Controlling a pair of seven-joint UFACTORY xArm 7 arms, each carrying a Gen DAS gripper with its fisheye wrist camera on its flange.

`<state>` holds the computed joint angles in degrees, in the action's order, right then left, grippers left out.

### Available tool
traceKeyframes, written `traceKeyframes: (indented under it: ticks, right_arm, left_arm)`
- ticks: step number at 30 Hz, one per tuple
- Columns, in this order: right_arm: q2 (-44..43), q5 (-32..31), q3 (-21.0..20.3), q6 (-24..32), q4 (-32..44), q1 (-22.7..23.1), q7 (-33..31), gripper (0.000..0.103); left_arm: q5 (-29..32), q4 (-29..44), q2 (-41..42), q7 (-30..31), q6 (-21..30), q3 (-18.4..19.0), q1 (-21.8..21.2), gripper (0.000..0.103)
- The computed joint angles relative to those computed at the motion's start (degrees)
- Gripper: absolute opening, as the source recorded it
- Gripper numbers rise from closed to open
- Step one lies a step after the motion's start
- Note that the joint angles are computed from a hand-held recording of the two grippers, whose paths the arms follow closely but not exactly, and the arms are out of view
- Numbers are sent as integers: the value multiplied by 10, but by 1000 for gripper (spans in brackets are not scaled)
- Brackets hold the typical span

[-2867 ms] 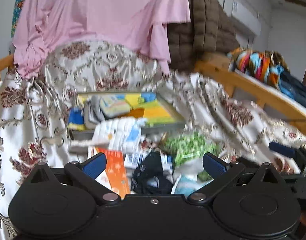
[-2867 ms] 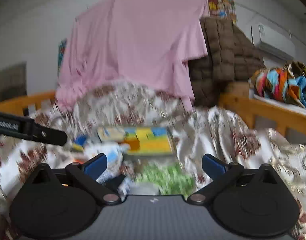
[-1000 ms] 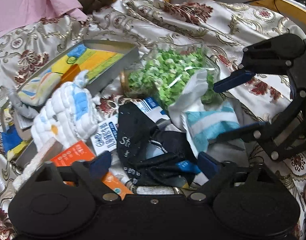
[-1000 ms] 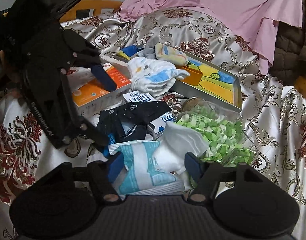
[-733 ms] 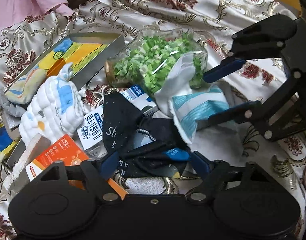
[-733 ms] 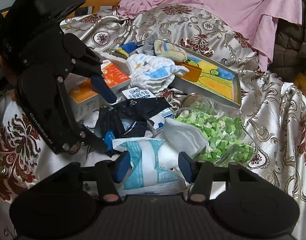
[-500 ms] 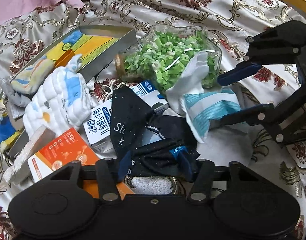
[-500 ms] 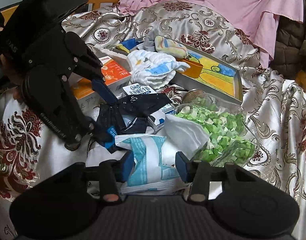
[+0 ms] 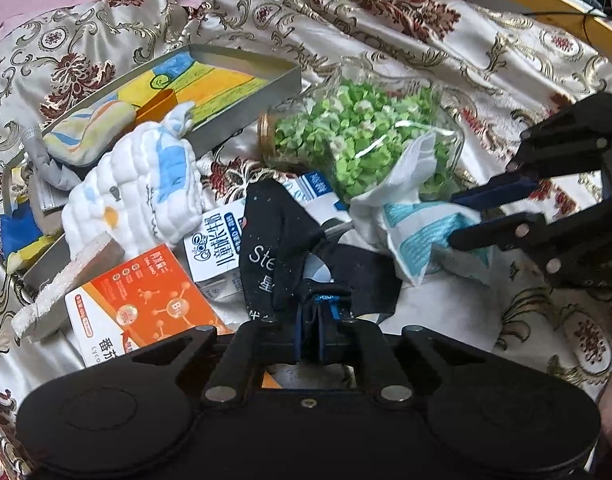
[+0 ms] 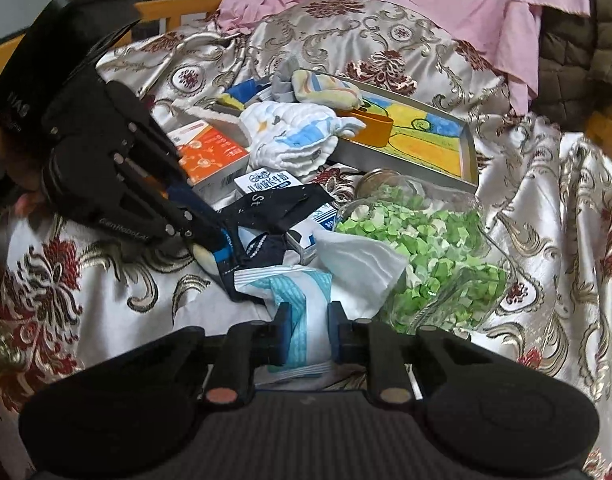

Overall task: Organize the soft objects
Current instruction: 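Grasp the blue-and-white striped packet with the right tool while the left tool grasps the black mask, then carry the striped packet with the right tool while the left tool carries the black mask to the tray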

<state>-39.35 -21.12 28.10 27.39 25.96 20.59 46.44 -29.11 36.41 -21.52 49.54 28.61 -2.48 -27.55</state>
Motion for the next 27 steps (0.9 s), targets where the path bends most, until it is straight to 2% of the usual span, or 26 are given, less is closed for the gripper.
traceKeyframes:
  ticks: [7, 10, 13, 15, 19, 23, 27]
  right_arm:
    - [-2, 1, -3, 7, 0, 9, -11, 23]
    - [4, 1, -1, 11, 3, 10, -14, 33]
    - [8, -3, 0, 7, 1, 7, -13, 32]
    - [11, 1, -6, 2, -1, 11, -15, 26]
    - [12, 15, -14, -1, -3, 16, -11, 24]
    - [-18, 22, -11, -33, -20, 8, 18, 21]
    - [-69, 27, -1, -95, -49, -5, 48, 21]
  left_arm:
    - [-8, -7, -13, -17, -18, 1, -3, 6]
    - [-20, -3, -16, -43, -24, 5, -2, 6]
    - [-43, 2, -23, -62, -31, 15, -6, 6]
    - [-55, 3, -30, -78, -31, 19, -6, 6]
    - [-61, 2, -53, -125, -18, 22, 1, 6]
    - [-75, -8, -82, -138, -23, 33, -8, 6]
    - [-102, -8, -108, -135, -35, 55, -28, 6]
